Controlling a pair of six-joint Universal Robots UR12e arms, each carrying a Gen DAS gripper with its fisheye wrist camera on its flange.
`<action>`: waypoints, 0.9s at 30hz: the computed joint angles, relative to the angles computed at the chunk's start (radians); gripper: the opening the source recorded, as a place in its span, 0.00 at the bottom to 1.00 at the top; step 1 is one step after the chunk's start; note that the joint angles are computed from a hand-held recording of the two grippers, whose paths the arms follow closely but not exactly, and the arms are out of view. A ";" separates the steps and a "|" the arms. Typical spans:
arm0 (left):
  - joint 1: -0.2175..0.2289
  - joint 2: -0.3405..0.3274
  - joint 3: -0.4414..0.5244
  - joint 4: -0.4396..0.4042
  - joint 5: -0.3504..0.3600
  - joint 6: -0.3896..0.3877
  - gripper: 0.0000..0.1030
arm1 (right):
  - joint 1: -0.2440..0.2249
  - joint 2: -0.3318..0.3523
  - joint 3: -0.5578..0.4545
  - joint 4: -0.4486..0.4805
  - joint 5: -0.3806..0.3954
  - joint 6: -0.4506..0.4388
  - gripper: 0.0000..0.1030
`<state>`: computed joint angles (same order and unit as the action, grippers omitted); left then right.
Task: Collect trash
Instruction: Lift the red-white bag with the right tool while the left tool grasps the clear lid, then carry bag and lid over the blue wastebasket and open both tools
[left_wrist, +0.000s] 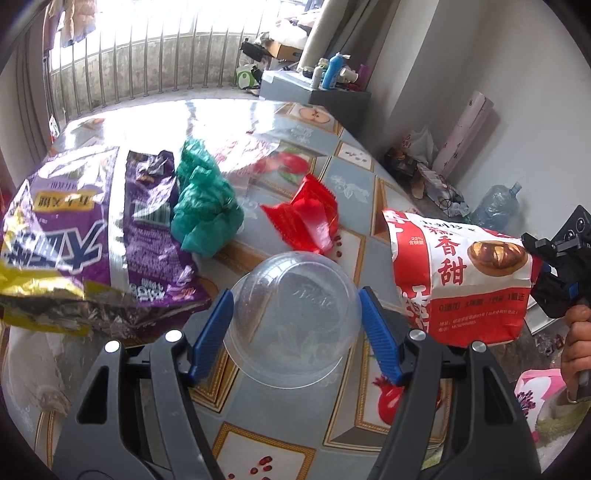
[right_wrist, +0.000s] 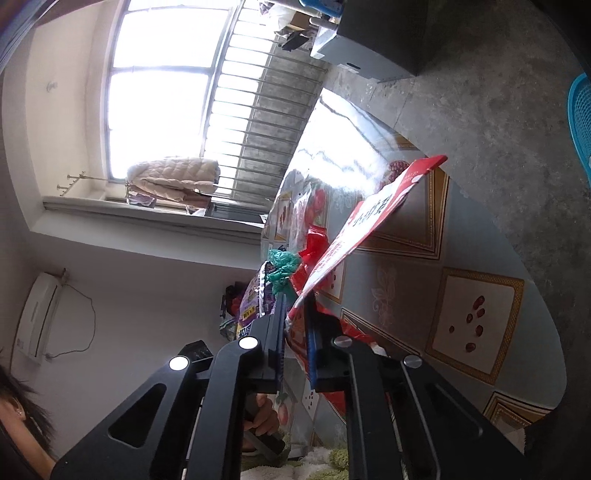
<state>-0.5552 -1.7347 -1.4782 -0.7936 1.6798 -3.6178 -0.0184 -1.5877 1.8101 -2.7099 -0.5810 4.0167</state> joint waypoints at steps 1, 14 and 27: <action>-0.002 -0.003 0.006 0.008 -0.001 0.007 0.63 | -0.003 -0.006 0.003 -0.010 -0.005 0.004 0.08; -0.022 -0.060 0.092 0.054 -0.028 0.080 0.63 | -0.061 -0.076 0.051 -0.129 -0.067 0.059 0.07; -0.045 -0.200 0.307 0.049 -0.172 0.186 0.63 | -0.180 -0.187 0.106 -0.116 -0.249 0.039 0.07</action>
<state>-0.6000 -1.9344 -1.1717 -0.7448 1.5077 -3.4319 -0.1988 -1.7751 1.9164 -2.8256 -0.8300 4.0558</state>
